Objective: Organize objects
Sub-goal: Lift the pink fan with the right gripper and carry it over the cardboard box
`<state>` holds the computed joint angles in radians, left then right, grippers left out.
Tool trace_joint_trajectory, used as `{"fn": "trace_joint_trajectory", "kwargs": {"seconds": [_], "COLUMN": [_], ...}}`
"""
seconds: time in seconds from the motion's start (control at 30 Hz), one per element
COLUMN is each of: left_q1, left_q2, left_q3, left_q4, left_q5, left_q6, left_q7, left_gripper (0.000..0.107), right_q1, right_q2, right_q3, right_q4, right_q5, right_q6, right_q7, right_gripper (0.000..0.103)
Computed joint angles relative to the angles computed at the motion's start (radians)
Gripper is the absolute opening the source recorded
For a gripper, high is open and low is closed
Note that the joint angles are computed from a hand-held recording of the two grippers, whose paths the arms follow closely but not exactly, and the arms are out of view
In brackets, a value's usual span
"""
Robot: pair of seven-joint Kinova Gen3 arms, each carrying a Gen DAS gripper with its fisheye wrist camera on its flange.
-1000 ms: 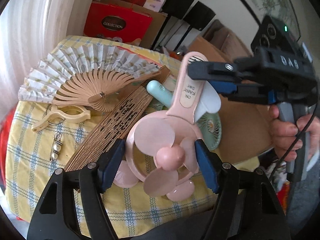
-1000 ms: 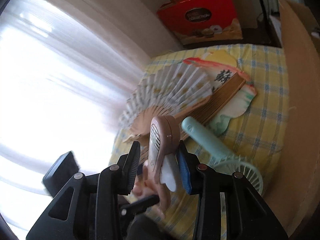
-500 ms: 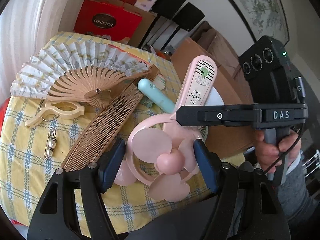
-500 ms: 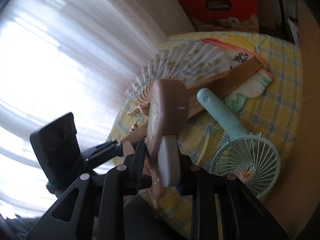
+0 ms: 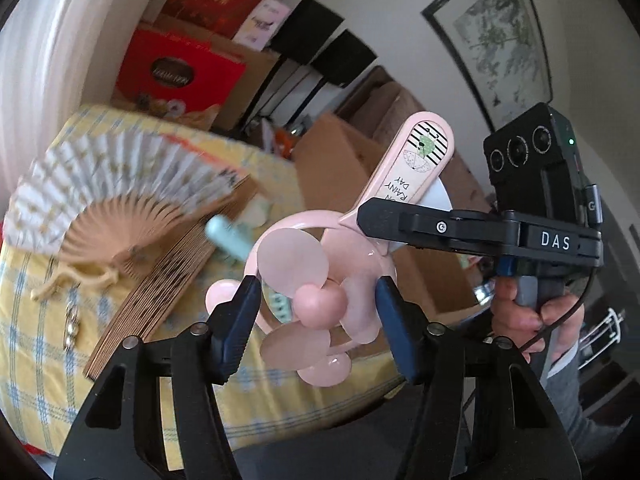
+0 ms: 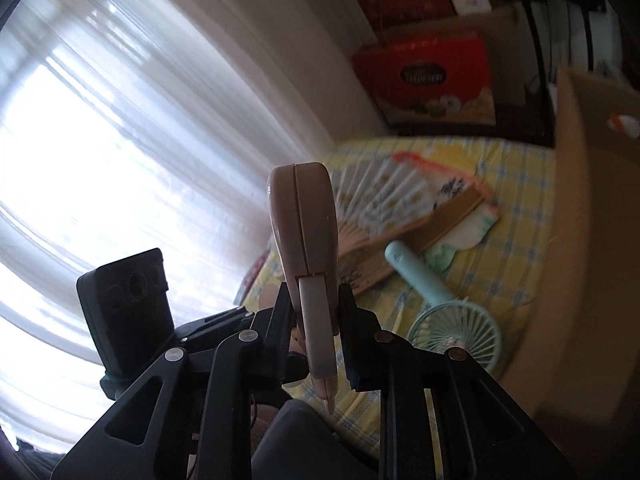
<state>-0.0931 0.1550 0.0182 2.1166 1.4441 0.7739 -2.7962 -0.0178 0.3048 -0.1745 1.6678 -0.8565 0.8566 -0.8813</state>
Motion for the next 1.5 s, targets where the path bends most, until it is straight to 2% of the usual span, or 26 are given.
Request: {"fn": "trace_joint_trajectory", "kwargs": {"seconds": [0.17, 0.33, 0.43, 0.67, 0.97, 1.1, 1.2, 1.37, 1.5], "left_q1": [0.027, 0.092, 0.118, 0.182, 0.253, 0.239, 0.235, 0.227, 0.188], "left_q2": [-0.018, -0.017, 0.024, 0.098, 0.219, 0.218, 0.200, 0.175, 0.147], "left_q3": [0.019, 0.055, 0.079, 0.145, 0.226, 0.268, 0.273, 0.258, 0.263], "left_q4": [-0.048, -0.140, -0.210, -0.357, -0.518, -0.507, -0.485, -0.453, -0.410], "left_q5": [0.034, -0.015, -0.038, -0.180, -0.407, -0.437, -0.471, -0.537, -0.513], "left_q6": [0.014, -0.042, -0.028, -0.064, -0.122, -0.152, -0.175, -0.179, -0.179], "left_q7": [0.023, 0.110, 0.155, 0.319, 0.542, 0.544, 0.555, 0.622, 0.597], "left_gripper": [0.061, 0.061, 0.062, 0.062, 0.069, 0.074, 0.075, 0.077, 0.080], "right_q1": [0.044, 0.105, 0.153, 0.245, 0.354, 0.387, 0.387, 0.355, 0.334], "right_q2": [-0.051, -0.092, -0.095, -0.094, -0.048, -0.014, 0.015, 0.098, 0.154], "right_q3": [0.025, 0.067, 0.102, 0.168, 0.210, 0.213, 0.202, 0.163, 0.137], "right_q4": [-0.001, 0.004, 0.004, 0.016, 0.037, 0.031, 0.016, -0.082, -0.157], "right_q5": [-0.035, -0.099, -0.144, -0.181, -0.165, -0.128, -0.072, 0.044, 0.120], "right_q6": [0.040, 0.095, 0.159, 0.227, 0.247, 0.247, 0.237, 0.279, 0.319], "right_q7": [0.021, 0.081, 0.107, 0.141, 0.144, 0.134, 0.119, 0.064, 0.029], "right_gripper": [0.020, 0.020, 0.020, 0.020, 0.020, 0.020, 0.020, 0.020, 0.020]}}
